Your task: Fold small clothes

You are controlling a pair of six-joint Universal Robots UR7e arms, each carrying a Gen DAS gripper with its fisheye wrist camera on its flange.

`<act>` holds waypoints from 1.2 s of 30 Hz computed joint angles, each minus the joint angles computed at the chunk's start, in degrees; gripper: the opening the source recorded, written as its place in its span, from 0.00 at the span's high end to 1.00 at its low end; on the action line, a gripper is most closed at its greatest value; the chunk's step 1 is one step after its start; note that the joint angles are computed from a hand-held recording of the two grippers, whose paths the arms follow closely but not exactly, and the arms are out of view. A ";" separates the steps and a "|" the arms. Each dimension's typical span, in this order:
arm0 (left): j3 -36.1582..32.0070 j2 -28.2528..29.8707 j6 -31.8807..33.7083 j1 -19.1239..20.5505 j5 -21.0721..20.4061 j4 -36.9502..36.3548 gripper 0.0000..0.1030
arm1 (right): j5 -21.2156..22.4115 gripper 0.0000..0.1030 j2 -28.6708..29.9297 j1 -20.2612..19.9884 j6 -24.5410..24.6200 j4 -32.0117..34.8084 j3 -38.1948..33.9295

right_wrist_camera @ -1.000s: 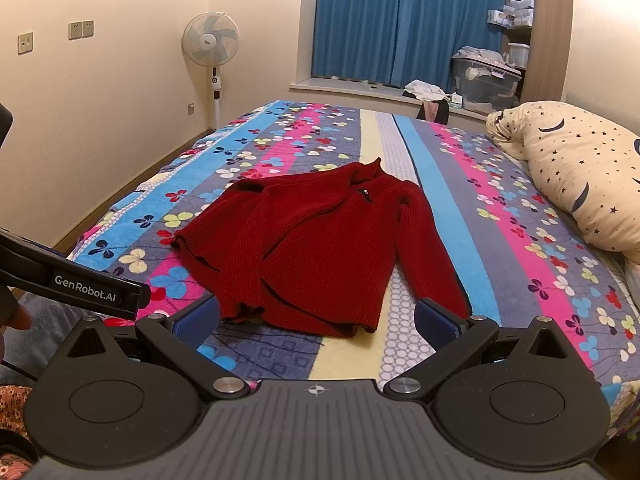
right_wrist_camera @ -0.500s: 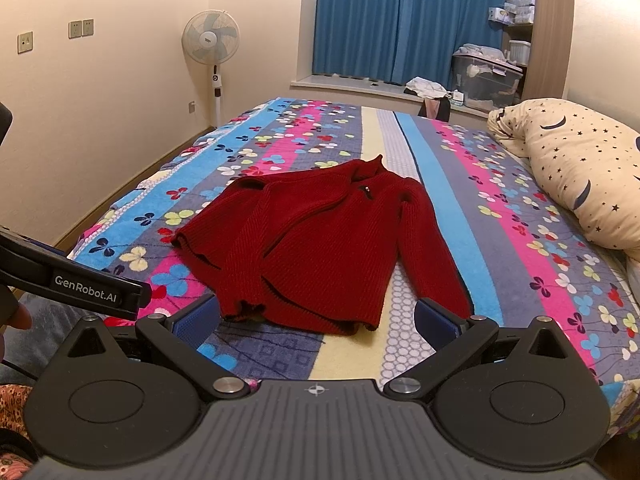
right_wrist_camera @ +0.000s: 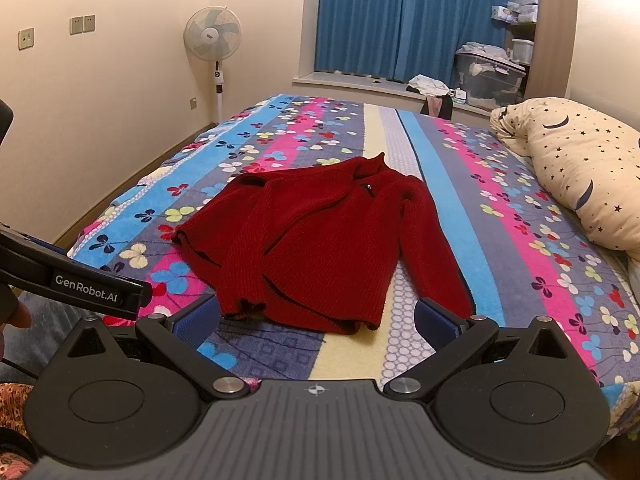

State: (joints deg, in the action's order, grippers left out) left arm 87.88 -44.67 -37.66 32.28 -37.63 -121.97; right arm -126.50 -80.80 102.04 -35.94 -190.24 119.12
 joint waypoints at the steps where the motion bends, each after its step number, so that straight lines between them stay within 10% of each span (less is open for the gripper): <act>1: -0.02 0.02 -0.01 0.00 0.04 0.02 0.00 | -0.08 0.01 -0.02 0.06 0.01 0.05 -0.06; 36: -2.96 2.06 -0.04 1.28 -0.22 2.57 0.00 | 1.32 0.01 0.75 -2.08 3.34 3.33 -0.77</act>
